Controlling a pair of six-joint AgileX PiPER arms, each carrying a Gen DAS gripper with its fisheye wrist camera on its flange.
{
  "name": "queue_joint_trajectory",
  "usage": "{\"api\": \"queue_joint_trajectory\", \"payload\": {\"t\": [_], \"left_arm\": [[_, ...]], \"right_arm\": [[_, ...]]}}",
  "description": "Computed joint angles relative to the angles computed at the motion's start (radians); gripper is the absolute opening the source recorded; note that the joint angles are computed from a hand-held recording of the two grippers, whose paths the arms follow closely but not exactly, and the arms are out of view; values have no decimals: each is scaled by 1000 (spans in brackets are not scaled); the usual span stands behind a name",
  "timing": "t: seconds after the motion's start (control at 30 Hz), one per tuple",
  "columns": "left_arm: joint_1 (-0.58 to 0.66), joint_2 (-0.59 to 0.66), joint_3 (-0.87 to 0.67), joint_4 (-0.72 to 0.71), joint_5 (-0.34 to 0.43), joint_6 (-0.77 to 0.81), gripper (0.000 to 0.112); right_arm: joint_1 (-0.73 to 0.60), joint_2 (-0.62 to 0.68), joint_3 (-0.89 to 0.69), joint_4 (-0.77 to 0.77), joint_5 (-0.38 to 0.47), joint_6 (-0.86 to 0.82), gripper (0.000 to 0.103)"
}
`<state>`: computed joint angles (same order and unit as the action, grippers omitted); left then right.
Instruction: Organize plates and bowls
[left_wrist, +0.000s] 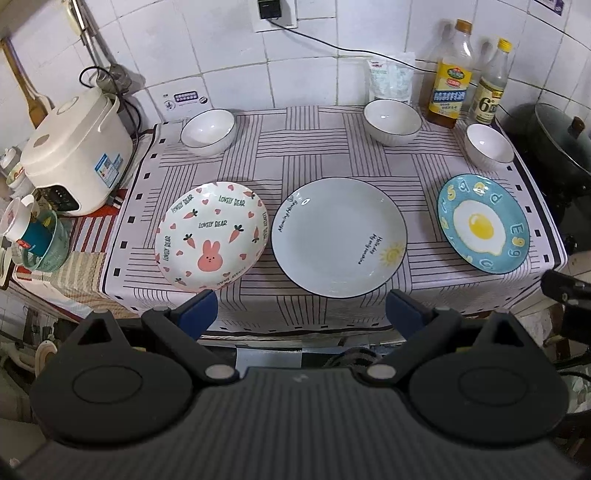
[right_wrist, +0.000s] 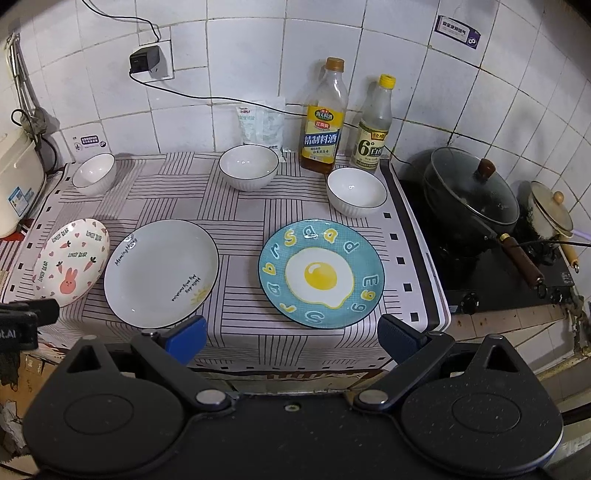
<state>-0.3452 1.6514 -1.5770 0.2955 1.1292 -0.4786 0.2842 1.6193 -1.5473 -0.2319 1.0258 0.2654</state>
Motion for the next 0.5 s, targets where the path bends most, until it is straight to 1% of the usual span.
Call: {"api": "queue_joint_trajectory", "payload": {"t": [0.2,0.3,0.5], "left_arm": [[27,7,-1,1,9,-12,99],[45,-1,-3,-30,8,-2,99],[33,-22,-4,-11,8,3,99]], "right_arm": [[-1,15,-7,7,0,-10,100],[1,22,-10,7,1,-14,100],[9,27,-16,6,0,-16,100]]}}
